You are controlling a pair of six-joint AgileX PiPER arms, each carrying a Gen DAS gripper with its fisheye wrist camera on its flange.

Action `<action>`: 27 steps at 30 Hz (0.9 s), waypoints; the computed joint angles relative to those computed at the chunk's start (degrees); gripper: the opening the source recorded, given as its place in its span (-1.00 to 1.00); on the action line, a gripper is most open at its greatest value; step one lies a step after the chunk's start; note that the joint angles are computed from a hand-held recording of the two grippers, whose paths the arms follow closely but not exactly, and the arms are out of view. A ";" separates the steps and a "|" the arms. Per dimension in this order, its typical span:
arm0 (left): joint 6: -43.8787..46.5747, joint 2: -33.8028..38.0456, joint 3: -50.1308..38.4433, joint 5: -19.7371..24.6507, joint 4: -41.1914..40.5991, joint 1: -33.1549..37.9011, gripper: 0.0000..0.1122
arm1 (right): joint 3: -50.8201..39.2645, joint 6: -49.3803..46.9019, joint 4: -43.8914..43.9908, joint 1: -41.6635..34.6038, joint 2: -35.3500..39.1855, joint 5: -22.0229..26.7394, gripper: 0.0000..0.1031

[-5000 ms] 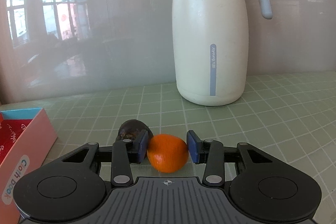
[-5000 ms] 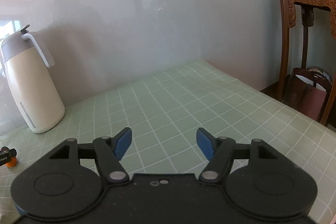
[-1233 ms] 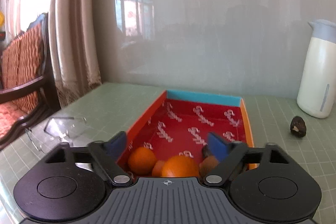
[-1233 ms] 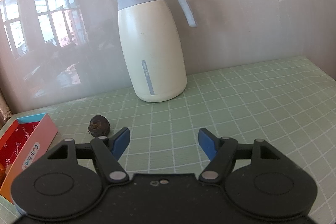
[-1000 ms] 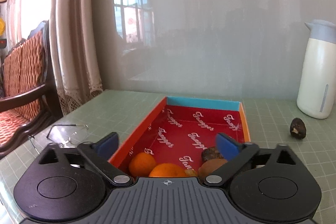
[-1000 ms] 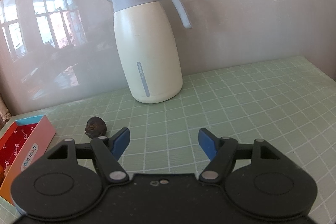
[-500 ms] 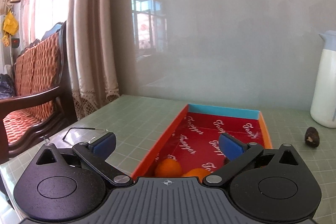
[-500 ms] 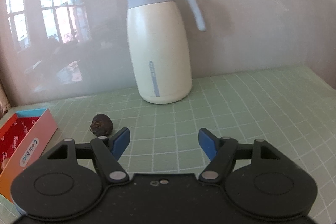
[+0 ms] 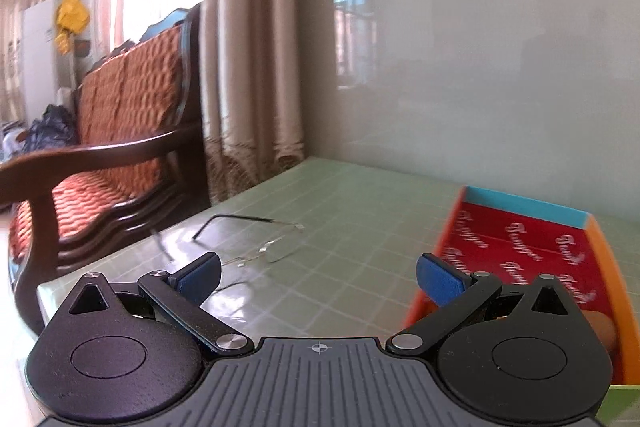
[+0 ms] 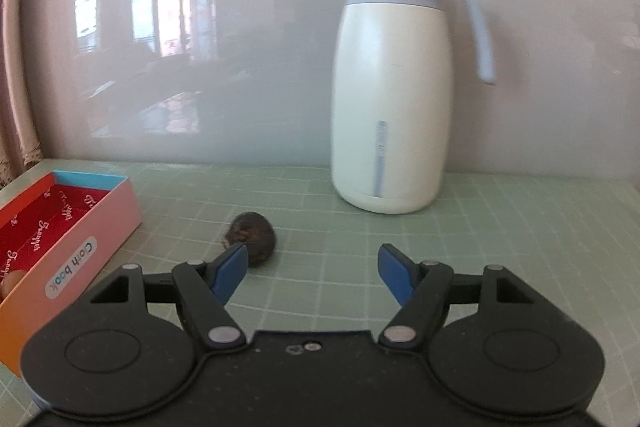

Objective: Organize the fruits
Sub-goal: 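Move the right gripper toward the dark brown nut, then grasp the dark brown nut with the right gripper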

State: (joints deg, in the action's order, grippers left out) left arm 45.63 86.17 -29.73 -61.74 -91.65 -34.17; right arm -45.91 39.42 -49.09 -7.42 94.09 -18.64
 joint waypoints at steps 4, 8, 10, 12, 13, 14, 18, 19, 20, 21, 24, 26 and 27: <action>-1.01 -0.65 1.33 1.34 0.88 3.38 0.83 | -2.28 -3.23 3.25 3.39 2.68 1.62 0.37; -2.32 -1.08 2.56 2.12 1.73 6.34 0.83 | -5.02 -7.39 7.80 6.76 5.75 3.22 0.32; -2.54 -1.24 3.01 2.97 2.16 8.12 0.83 | -6.42 -8.87 9.43 8.01 7.30 3.94 0.31; -2.73 -1.43 3.59 3.69 2.76 9.55 0.83 | -7.95 -10.58 11.17 9.07 8.86 4.75 0.31; -2.98 -1.43 3.93 3.93 3.16 10.23 0.83 | -8.81 -11.22 11.86 9.53 9.61 5.30 0.30; -3.04 -1.54 4.13 4.30 3.56 10.98 0.83 | -9.77 -11.16 11.93 9.90 10.48 5.91 0.28; -3.75 -1.98 5.07 5.89 4.74 13.70 0.83 | -13.77 -6.78 9.07 10.74 13.48 8.64 0.17; -3.70 -1.95 5.14 6.32 4.74 14.25 0.83 | -14.70 -3.99 6.69 10.73 14.16 9.19 0.17; -3.55 -1.98 5.19 6.97 4.84 15.02 0.83 | -15.54 -0.97 4.11 10.68 14.80 9.60 0.17; -3.53 -1.96 5.19 7.39 4.92 15.57 0.83 | -16.38 1.90 1.62 10.62 15.44 9.94 0.17; -4.42 -2.37 5.55 8.04 5.27 16.43 0.83 | -18.11 7.35 -3.80 10.54 16.80 11.09 0.16; -4.75 -2.76 5.74 8.50 5.39 16.68 0.83 | -19.07 13.84 -10.13 10.27 17.62 11.23 0.13; -4.84 -2.85 5.82 8.80 5.73 17.01 0.83 | -19.61 17.61 -13.91 10.12 17.99 11.26 0.13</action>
State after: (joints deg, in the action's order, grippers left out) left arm 40.80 83.32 -23.91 -52.93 -85.92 -17.15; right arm -65.52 57.03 -63.00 2.69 112.07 -7.37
